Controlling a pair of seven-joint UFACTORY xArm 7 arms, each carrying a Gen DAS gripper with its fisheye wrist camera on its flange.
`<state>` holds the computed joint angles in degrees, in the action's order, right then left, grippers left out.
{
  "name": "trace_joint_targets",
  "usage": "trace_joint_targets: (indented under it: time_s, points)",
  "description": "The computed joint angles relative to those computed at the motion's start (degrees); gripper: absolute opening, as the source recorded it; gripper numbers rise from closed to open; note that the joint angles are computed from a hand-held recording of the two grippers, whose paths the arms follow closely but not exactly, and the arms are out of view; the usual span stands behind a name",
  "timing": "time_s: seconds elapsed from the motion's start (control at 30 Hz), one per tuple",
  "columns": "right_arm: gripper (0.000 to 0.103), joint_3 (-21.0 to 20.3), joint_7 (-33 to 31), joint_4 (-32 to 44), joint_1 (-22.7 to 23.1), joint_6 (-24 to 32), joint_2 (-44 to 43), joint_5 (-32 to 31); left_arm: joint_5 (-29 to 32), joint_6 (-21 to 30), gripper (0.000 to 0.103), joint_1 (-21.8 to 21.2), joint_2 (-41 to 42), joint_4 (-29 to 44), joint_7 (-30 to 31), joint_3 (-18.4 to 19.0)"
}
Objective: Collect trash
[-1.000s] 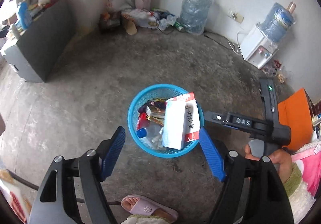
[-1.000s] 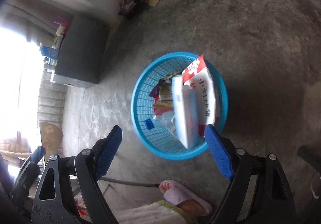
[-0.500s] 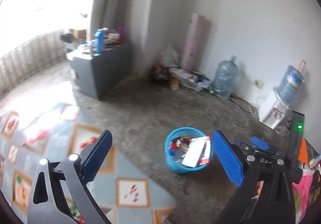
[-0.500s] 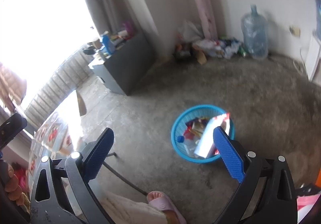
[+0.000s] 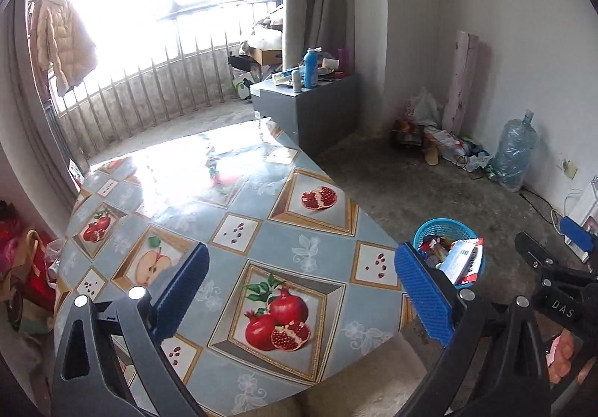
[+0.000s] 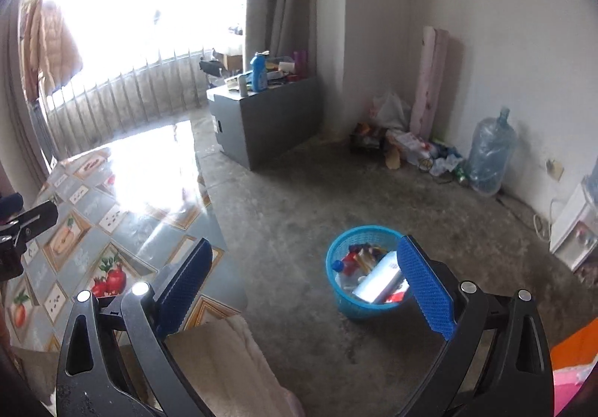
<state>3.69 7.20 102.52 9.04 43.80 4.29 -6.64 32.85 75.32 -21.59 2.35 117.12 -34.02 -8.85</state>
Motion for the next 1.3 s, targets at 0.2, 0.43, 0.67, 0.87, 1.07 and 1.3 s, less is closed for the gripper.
trace_joint_targets:
  time_s: [0.2,0.43,0.67,0.87,1.07,1.3]
  points:
    - [0.095,1.0,-2.5,-3.1,1.0,2.2,-1.3,0.2,-0.3,4.0,0.097,2.2,-6.6,-10.4,-10.8,-1.3]
    - [0.095,1.8,-9.0,-4.2,1.8,11.7,-1.0,6.7,-1.8,13.2,0.097,6.3,-12.0,-18.9,-21.9,-4.0]
    - [0.095,2.0,-9.4,-4.7,3.0,14.5,-0.8,3.1,0.2,18.4,0.097,7.9,-12.4,-19.2,-23.8,-5.3]
    - [0.095,1.8,-7.9,-4.2,3.2,15.3,-0.5,1.2,-0.3,19.1,0.097,7.8,-11.3,-18.3,-22.4,-5.0]
    - [0.095,1.6,-7.6,-3.8,3.1,15.4,-0.1,0.3,0.0,18.9,0.097,7.2,-10.9,-17.8,-21.4,-4.9]
    - [0.095,1.7,-7.6,-4.9,3.2,14.1,-1.1,-0.8,-0.3,19.0,0.097,6.8,-10.7,-17.4,-21.1,-4.9]
